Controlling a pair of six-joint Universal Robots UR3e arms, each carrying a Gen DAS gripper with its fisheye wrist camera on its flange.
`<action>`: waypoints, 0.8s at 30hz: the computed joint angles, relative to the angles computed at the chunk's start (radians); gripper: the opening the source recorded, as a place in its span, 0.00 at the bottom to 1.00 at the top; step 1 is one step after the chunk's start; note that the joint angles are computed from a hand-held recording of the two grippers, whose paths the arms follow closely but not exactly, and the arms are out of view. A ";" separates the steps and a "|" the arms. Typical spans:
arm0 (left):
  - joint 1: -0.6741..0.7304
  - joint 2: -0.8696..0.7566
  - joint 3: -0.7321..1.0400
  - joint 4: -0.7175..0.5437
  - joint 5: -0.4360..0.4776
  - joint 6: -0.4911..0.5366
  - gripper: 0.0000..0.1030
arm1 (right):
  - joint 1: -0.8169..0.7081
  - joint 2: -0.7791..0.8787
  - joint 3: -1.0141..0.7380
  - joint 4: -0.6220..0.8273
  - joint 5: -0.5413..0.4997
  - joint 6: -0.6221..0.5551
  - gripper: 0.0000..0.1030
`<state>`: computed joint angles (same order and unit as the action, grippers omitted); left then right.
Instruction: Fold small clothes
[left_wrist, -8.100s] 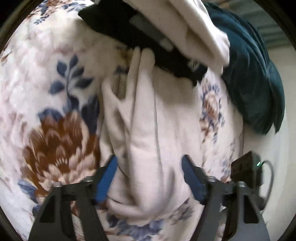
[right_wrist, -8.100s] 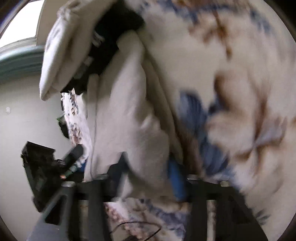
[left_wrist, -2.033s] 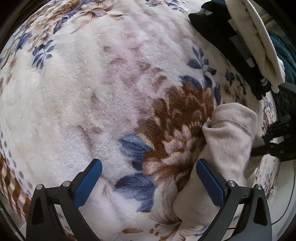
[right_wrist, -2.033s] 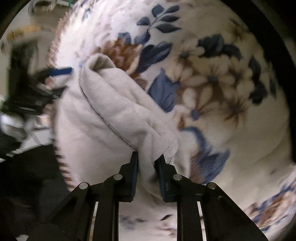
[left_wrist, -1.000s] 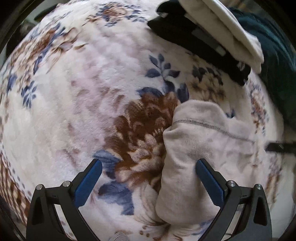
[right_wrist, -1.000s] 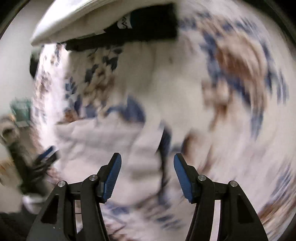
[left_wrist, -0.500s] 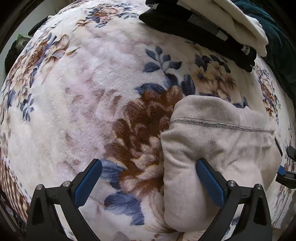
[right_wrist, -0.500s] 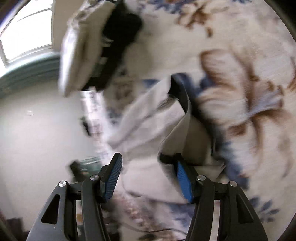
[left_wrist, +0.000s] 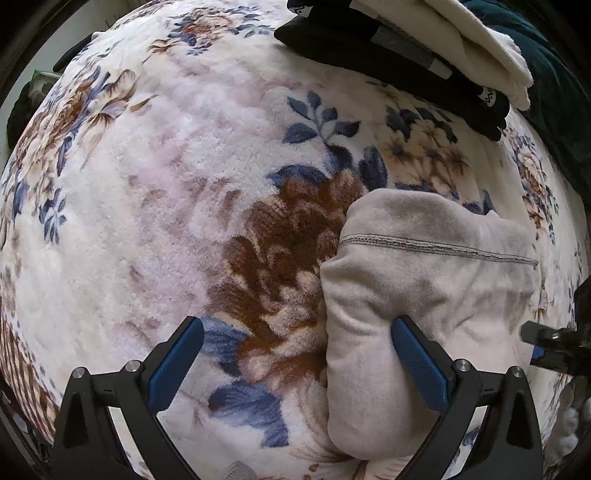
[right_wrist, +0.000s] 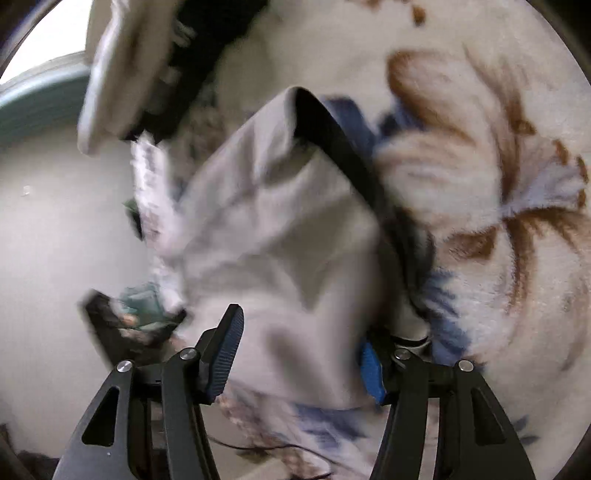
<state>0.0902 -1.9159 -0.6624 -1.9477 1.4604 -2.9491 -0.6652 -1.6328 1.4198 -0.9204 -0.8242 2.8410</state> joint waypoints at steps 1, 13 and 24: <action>0.001 -0.001 0.003 -0.002 0.000 0.001 1.00 | -0.016 -0.038 0.037 -0.014 0.009 0.019 0.28; 0.021 0.006 -0.008 -0.016 -0.024 0.000 1.00 | -0.403 -0.479 0.263 0.215 -0.089 0.072 0.19; 0.026 -0.057 0.230 -0.165 -0.032 0.009 1.00 | -0.354 -0.668 0.278 0.060 -0.173 0.365 0.06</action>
